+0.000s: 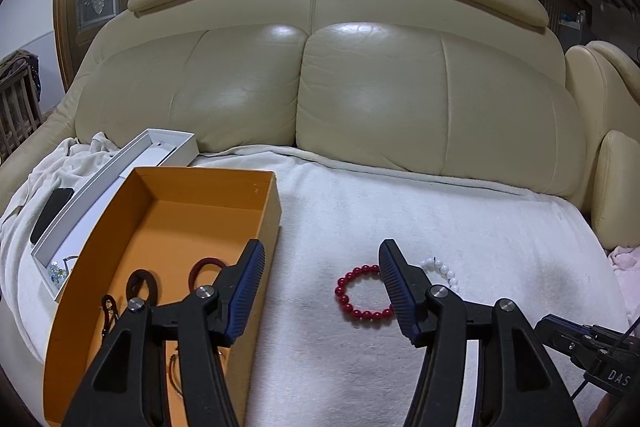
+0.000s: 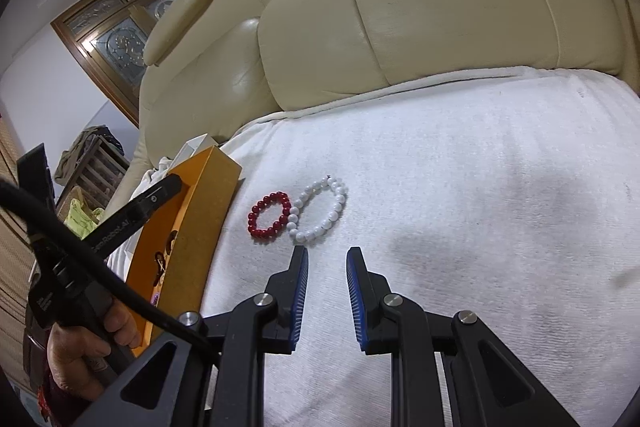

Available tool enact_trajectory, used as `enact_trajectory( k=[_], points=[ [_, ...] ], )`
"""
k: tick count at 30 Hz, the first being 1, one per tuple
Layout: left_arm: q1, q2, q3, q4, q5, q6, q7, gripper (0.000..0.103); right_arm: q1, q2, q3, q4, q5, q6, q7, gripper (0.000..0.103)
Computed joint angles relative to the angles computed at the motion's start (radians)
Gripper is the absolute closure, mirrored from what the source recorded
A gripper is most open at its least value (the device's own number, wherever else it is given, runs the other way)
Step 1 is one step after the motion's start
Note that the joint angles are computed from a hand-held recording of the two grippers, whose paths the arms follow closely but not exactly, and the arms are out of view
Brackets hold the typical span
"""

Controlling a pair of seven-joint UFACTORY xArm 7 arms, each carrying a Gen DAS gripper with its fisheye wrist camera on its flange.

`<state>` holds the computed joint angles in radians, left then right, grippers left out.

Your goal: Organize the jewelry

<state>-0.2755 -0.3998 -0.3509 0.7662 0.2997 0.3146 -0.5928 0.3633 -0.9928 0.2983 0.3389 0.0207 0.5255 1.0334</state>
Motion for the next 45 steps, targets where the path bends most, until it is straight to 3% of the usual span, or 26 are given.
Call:
enact_trajectory(
  k=[14, 45],
  points=[
    [0.012, 0.028, -0.037, 0.021, 0.08, 0.007, -0.049, 0.043, -0.001, -0.065, -0.019, -0.024, 0.012, 0.05, -0.005, 0.081],
    [0.038, -0.017, -0.051, 0.002, 0.132, 0.012, -0.068, 0.043, -0.003, 0.017, -0.006, 0.021, 0.013, 0.008, -0.01, 0.081]
  ],
)
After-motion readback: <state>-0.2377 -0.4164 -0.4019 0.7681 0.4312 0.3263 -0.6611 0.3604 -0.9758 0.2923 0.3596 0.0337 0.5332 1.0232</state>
